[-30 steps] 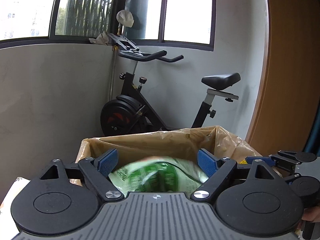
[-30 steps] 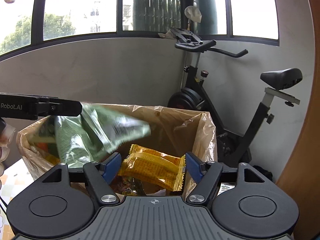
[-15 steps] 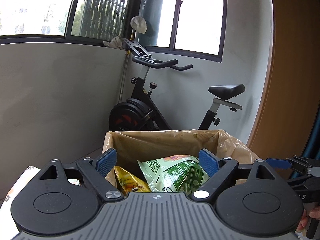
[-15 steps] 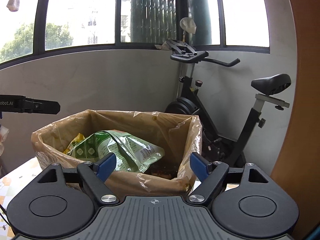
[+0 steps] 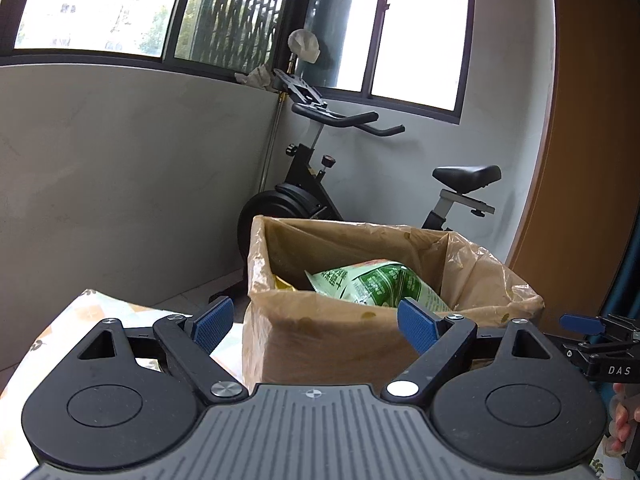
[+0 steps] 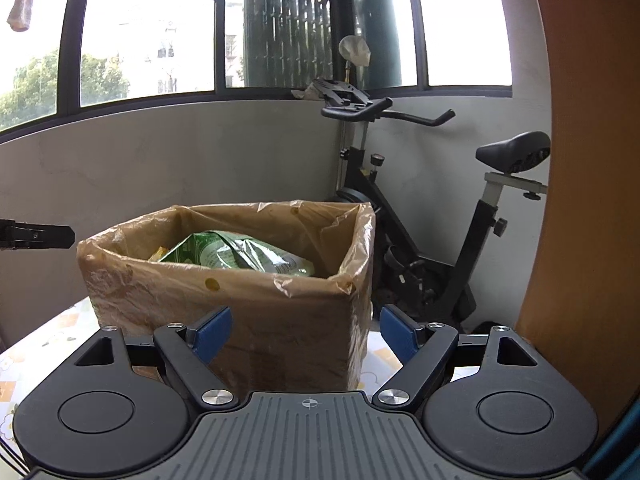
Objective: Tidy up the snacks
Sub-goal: 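Withdraw both open tools from the box back toward the table, then lower both tools toward the red sachet and the small peanut bag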
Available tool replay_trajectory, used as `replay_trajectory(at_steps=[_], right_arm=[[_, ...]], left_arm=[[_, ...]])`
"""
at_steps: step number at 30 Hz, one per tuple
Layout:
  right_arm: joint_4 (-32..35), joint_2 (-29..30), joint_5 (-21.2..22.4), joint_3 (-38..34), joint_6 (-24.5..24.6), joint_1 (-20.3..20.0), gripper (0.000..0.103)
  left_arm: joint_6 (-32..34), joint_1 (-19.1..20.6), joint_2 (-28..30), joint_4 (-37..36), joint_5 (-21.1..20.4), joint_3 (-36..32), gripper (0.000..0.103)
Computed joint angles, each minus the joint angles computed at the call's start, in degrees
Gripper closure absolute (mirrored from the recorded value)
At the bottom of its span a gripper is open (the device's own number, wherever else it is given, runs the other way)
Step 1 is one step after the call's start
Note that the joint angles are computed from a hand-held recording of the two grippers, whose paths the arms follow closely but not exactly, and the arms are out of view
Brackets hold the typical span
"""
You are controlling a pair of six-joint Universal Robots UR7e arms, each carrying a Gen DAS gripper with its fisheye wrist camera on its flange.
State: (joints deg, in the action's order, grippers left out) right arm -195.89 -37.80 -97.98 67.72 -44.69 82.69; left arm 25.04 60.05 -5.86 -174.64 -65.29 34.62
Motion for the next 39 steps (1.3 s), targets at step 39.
replay_trajectory(at_steps=[39], right_arm=[[-0.13, 1.07, -7.96, 10.04, 1.33, -5.13, 0.025]], left_arm=[[-9.58, 2.28, -5.47, 3.39, 4.39, 22.86, 0.017]])
